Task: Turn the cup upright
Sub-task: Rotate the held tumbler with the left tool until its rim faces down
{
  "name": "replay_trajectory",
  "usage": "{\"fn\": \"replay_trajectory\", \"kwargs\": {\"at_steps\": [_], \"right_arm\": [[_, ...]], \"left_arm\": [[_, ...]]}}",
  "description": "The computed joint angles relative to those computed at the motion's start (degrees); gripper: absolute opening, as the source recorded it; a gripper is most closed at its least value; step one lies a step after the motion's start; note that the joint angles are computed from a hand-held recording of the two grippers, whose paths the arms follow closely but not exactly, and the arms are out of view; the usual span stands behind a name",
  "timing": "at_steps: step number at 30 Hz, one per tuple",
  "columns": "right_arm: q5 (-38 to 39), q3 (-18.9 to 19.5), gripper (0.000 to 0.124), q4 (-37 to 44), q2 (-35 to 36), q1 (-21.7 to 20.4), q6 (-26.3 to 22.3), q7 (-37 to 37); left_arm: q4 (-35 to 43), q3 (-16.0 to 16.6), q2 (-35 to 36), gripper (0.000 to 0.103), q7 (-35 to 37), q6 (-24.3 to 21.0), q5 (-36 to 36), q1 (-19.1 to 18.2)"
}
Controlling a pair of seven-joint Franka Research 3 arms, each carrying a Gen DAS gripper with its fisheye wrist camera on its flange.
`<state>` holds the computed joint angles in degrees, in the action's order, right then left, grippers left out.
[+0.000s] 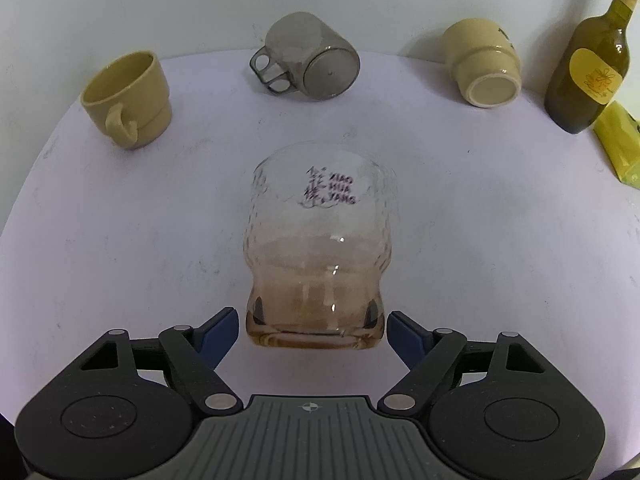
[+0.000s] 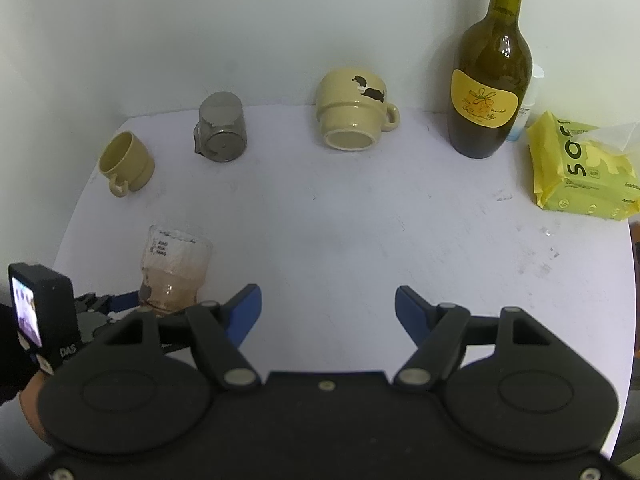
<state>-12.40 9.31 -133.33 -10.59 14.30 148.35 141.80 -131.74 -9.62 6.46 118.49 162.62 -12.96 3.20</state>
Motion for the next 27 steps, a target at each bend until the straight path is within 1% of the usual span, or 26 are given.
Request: {"fn": "replay_trajectory", "kwargs": {"at_steps": [1,7,15,22,25,27], "right_arm": [[-0.1,0.0,0.072,0.1,0.1,0.0,0.5,0.0],[-0.4,0.0,0.072,0.5,0.4,-0.1,1.6,-0.2],[1.0,-0.2,0.072,0.0,0.3,0.3,1.6,-1.1],[1.7,-0.2,0.072,-0.5,-0.1,0.3,2.2,-1.7],[2.5,-0.2,0.072,-0.6,-0.1,0.4,2.3,-2.4],[2.6,-0.2,0.072,-0.7,-0.2,0.4,2.3,-2.7]], "left_arm": [[0.1,0.2,0.0,0.075,-0.6,-0.2,0.7,-0.1],[0.3,0.6,-0.1,0.075,-2.0,-1.2,3.7,-0.3],[0.5,0.5,-0.2,0.068,-1.2,-1.9,3.4,-0.2],[0.4,1.1,-0.6,0.067,-4.4,-2.3,5.9,-0.8],[-0.1,1.2,-1.4,0.067,-5.6,-1.9,6.2,-1.0],[0.1,1.4,-1.9,0.066,-6.3,-2.4,6.2,-1.2]]}}
